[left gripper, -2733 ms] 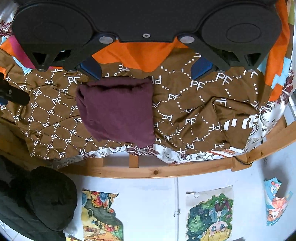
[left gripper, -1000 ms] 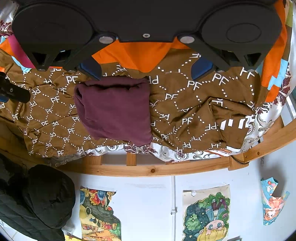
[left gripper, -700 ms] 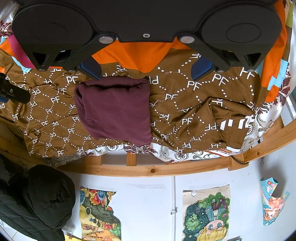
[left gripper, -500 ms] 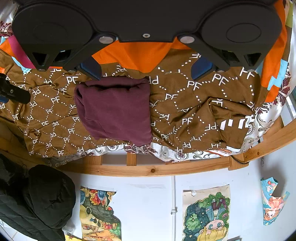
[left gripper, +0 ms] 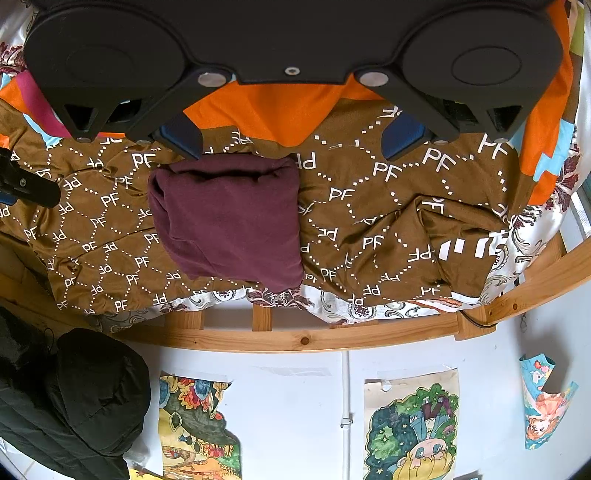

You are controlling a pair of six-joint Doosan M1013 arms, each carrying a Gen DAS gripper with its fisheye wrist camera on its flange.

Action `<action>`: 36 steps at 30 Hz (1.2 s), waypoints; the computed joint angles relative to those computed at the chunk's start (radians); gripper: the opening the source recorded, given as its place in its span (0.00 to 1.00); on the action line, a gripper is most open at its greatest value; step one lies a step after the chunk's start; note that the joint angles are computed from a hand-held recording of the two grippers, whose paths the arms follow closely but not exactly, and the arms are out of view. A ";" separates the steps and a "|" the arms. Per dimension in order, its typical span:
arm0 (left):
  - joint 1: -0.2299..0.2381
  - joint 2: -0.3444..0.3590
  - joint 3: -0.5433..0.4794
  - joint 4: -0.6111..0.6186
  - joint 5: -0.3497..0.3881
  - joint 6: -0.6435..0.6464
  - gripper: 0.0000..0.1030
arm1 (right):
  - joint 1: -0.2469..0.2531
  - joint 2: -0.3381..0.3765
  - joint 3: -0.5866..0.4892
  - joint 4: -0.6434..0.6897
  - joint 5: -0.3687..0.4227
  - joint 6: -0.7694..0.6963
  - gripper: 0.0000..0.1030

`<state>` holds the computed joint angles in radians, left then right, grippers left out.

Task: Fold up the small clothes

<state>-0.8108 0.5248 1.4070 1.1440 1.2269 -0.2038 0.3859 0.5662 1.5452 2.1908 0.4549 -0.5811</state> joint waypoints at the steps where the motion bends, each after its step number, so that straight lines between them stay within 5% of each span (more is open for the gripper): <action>1: 0.000 0.000 0.000 0.000 0.000 0.000 0.99 | 0.000 0.000 0.000 0.000 0.000 0.000 1.00; 36: -0.001 0.001 0.001 -0.007 0.009 0.000 0.99 | 0.004 0.000 0.004 0.020 -0.004 -0.016 1.00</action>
<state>-0.8116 0.5260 1.4082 1.1371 1.2358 -0.2037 0.3898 0.5661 1.5491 2.2110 0.4505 -0.5966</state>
